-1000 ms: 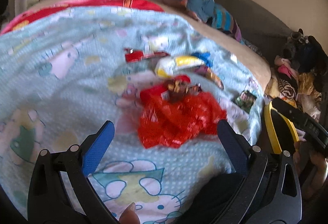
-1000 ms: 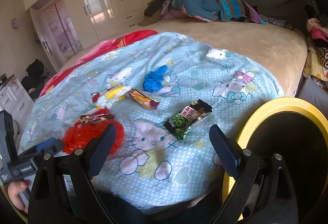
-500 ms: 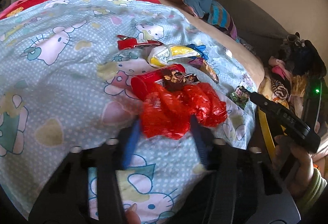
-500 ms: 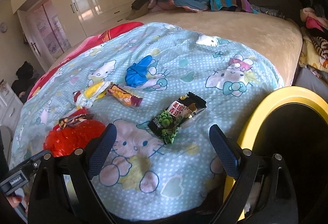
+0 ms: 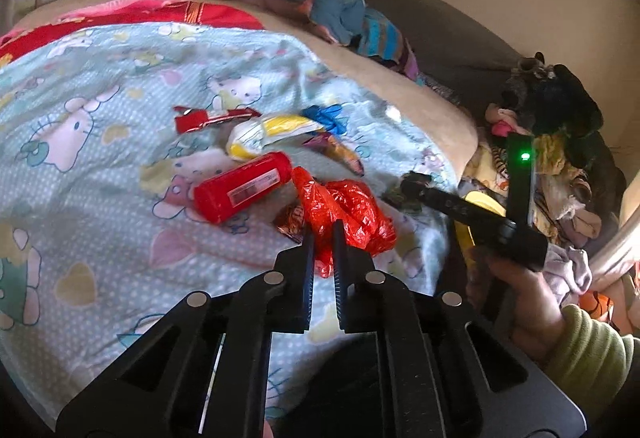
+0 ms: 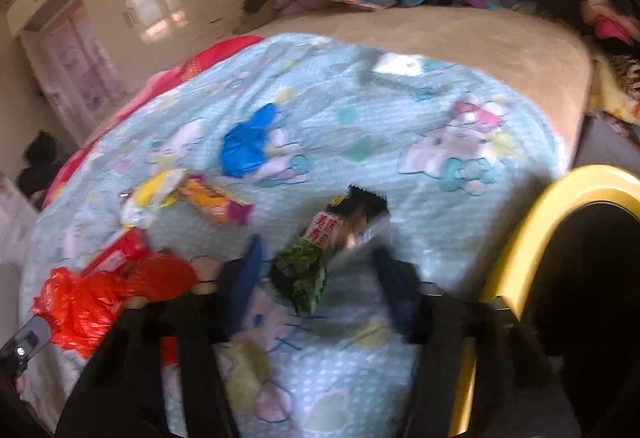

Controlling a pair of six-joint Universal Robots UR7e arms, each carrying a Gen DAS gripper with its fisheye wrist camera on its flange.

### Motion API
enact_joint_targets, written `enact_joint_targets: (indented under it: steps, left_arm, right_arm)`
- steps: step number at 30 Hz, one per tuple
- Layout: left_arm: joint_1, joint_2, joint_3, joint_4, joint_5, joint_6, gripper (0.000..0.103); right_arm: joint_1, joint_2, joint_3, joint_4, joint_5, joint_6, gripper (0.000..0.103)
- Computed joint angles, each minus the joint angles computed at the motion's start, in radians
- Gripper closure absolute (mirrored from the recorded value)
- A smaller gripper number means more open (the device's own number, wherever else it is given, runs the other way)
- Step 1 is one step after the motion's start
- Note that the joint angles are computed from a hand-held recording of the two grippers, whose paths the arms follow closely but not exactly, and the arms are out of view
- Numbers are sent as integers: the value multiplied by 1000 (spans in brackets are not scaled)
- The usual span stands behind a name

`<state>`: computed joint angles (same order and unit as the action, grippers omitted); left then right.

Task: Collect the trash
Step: 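Grasp the red plastic bag with the left tool while the right tool grasps the green snack packet, then carry the red bag with the left tool while the right tool carries the green packet over the bin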

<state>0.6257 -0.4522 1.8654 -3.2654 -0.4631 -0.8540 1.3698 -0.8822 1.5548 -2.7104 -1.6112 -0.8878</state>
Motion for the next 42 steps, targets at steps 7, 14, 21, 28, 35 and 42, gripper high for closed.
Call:
enact_joint_targets:
  steps: [7, 14, 21, 28, 35, 42]
  left_arm:
    - [-15, 2, -15, -37, 18, 45, 99]
    - [-39, 13, -43, -104, 43, 133, 100]
    - [-64, 33, -78, -178, 67, 221, 100]
    - [-83, 51, -114, -234, 67, 305, 100]
    - [-95, 67, -147, -260, 56, 365, 100]
    - [-104, 82, -175, -265, 38, 400, 100]
  right_arm:
    - [-1, -15, 21, 23, 27, -52, 92]
    - [-16, -80, 63, 57, 108, -89, 94]
    - [-32, -153, 100, 86, 188, -97, 94]
    - [-44, -215, 120, 102, 236, -111, 94]
    - [-59, -261, 122, 101, 266, -99, 94]
    - [-75, -283, 101, 95, 286, -66, 94]
